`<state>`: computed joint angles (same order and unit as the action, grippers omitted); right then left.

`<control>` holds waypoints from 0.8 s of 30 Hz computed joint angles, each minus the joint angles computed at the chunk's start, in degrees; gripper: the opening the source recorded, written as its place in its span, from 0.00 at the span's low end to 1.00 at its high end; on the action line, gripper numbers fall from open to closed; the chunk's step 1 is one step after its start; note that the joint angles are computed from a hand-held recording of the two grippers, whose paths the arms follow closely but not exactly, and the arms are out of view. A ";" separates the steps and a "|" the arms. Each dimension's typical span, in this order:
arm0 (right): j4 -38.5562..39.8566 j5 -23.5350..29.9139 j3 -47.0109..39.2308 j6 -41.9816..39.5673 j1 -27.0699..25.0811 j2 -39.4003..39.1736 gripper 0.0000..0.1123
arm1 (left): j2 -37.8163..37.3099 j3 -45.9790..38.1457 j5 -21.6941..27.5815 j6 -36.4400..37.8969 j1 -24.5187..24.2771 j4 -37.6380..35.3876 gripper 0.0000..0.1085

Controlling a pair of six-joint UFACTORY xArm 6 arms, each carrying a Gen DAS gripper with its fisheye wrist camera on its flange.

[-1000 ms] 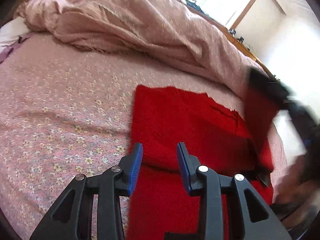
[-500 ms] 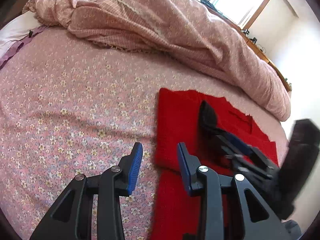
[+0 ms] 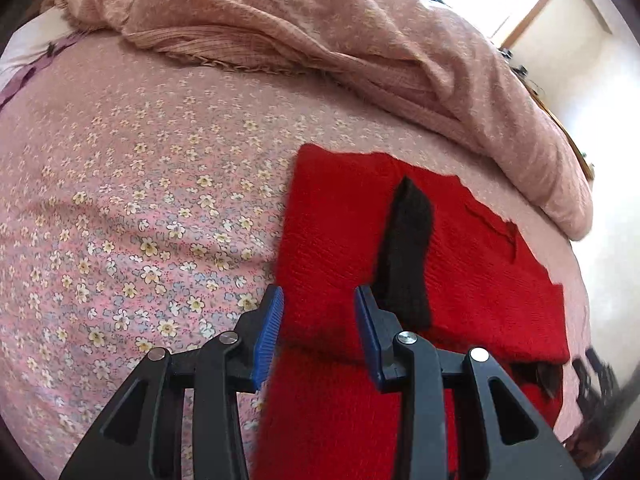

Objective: Fold small clothes

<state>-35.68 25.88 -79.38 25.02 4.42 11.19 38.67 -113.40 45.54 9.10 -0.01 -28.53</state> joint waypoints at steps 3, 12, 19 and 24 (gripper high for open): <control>-7.22 -0.04 3.36 -1.92 -0.29 -1.98 0.51 | 0.61 -0.63 -0.69 -0.32 -0.21 -0.59 0.32; -22.67 -0.86 0.14 7.55 1.34 1.23 0.46 | -2.25 4.95 -6.77 3.90 -1.58 0.87 0.32; -11.93 0.07 -0.96 -6.89 2.23 2.31 0.36 | -1.40 3.18 -4.11 5.63 -0.30 -1.88 0.32; -10.44 0.16 -0.36 -8.82 2.05 2.13 0.36 | -0.56 2.12 -2.55 4.46 0.56 -1.63 0.32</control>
